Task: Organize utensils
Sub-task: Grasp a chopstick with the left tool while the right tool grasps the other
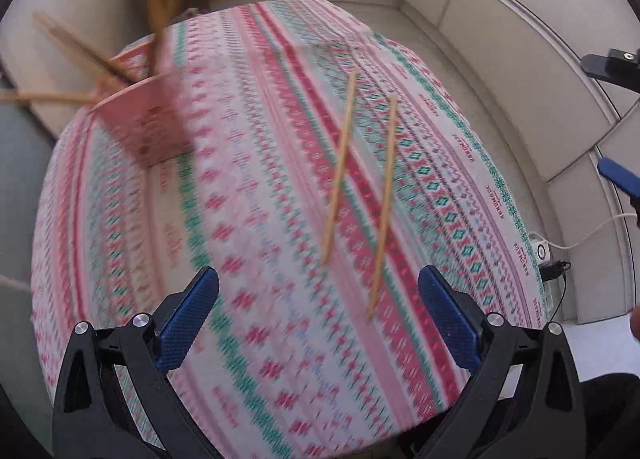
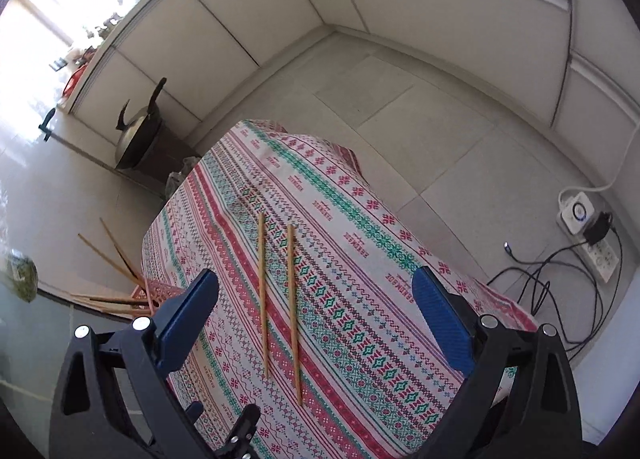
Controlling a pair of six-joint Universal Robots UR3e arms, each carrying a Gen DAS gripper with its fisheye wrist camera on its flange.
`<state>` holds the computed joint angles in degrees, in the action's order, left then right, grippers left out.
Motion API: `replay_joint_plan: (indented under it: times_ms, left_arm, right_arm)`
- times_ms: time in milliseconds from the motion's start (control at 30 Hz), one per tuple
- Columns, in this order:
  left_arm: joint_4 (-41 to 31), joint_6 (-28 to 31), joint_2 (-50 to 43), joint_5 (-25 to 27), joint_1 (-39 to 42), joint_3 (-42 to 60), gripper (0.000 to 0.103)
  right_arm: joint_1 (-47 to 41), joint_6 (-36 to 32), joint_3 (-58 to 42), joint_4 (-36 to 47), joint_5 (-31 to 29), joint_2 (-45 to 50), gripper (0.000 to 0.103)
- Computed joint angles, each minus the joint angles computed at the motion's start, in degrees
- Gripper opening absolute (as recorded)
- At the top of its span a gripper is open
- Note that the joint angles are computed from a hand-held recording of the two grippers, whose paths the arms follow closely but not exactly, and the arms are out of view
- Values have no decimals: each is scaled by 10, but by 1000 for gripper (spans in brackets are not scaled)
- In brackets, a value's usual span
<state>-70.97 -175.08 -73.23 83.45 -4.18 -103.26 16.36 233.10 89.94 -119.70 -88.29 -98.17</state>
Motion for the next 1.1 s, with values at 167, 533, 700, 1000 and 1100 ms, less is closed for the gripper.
replay_joint_plan:
  times_ms: [167,533,700,1000,1100]
  left_arm:
    - [44,-38,-206,9,-71,158,94]
    - [-134,-90,-622,25,-76,693,59]
    - [-100,-71,-651,66,-88,711,37]
    - [13,-30,-505,72,-89,463,7]
    - [73,-1,-400,59,-74,315,6]
  right_arm:
    - [-89,27,97,-41,111,-77,95]
    - [-164,20,140,-68,255,-114,94]
    - [-150,5,127,-66,268,-91,94]
    - [-128,1,103,-40,205,-64,94]
    - [-114,6,82,-31,183,-34,94]
